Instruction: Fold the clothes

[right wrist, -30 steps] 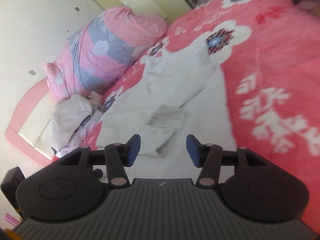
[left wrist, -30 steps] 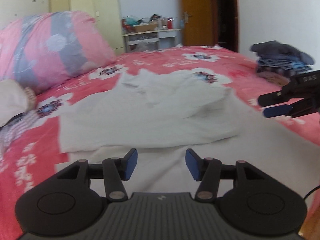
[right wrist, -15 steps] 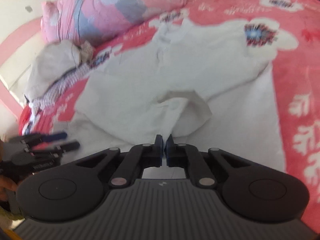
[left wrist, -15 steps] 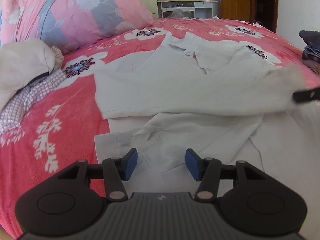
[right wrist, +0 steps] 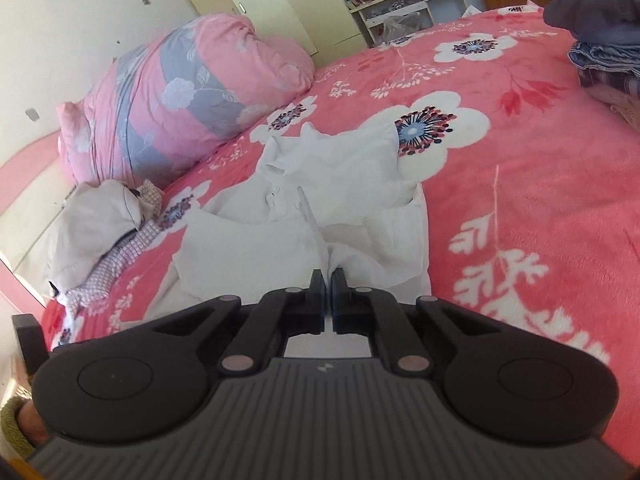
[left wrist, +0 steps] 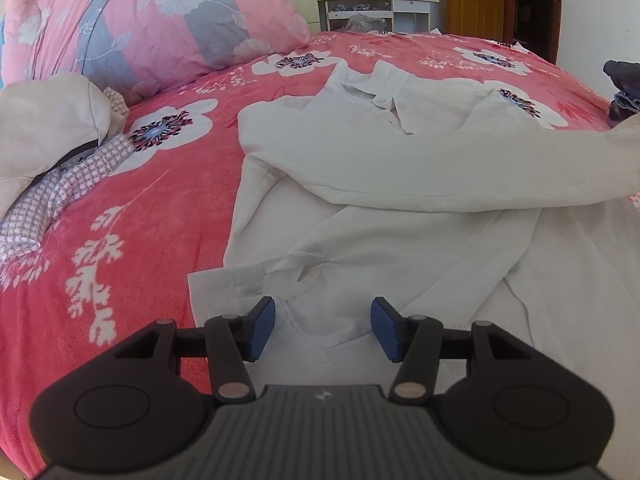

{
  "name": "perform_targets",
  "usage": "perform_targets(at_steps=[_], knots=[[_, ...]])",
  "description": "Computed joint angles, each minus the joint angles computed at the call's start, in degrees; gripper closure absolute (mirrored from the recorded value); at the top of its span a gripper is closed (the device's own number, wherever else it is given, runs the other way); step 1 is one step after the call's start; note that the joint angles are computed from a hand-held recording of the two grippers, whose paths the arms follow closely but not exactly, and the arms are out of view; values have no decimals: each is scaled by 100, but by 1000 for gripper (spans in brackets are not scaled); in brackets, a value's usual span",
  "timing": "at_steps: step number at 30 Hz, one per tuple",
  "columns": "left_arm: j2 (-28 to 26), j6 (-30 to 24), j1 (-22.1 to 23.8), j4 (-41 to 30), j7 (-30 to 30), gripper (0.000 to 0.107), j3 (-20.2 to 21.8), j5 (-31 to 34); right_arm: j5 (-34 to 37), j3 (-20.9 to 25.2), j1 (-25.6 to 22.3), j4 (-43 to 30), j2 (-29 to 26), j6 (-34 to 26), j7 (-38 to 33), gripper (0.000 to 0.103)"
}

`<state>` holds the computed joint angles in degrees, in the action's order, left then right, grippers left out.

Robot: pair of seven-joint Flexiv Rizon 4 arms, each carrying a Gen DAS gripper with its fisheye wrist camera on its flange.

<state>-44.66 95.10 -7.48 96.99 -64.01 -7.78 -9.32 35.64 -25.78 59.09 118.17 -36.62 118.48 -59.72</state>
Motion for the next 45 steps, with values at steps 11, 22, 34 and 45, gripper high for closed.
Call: perform_targets(at_steps=[11,22,34,45], knots=[[443,-280,681,177,338,52,-644,-69,-20,-596,611,293,-239,-917,449,94],[-116,439,798,-900,1574,52,-608,679,-1017,-425,168,308,312,-168,156,84],[-1802,101,76,-2730,2755,103,22,561,-3026,1594,-2106,-2117,-625,-1358,650,80],[-1587,325,924,-2047,2511,104,-866,416,-3357,1589,-2322,-1946,-1158,-1366,1748,81]])
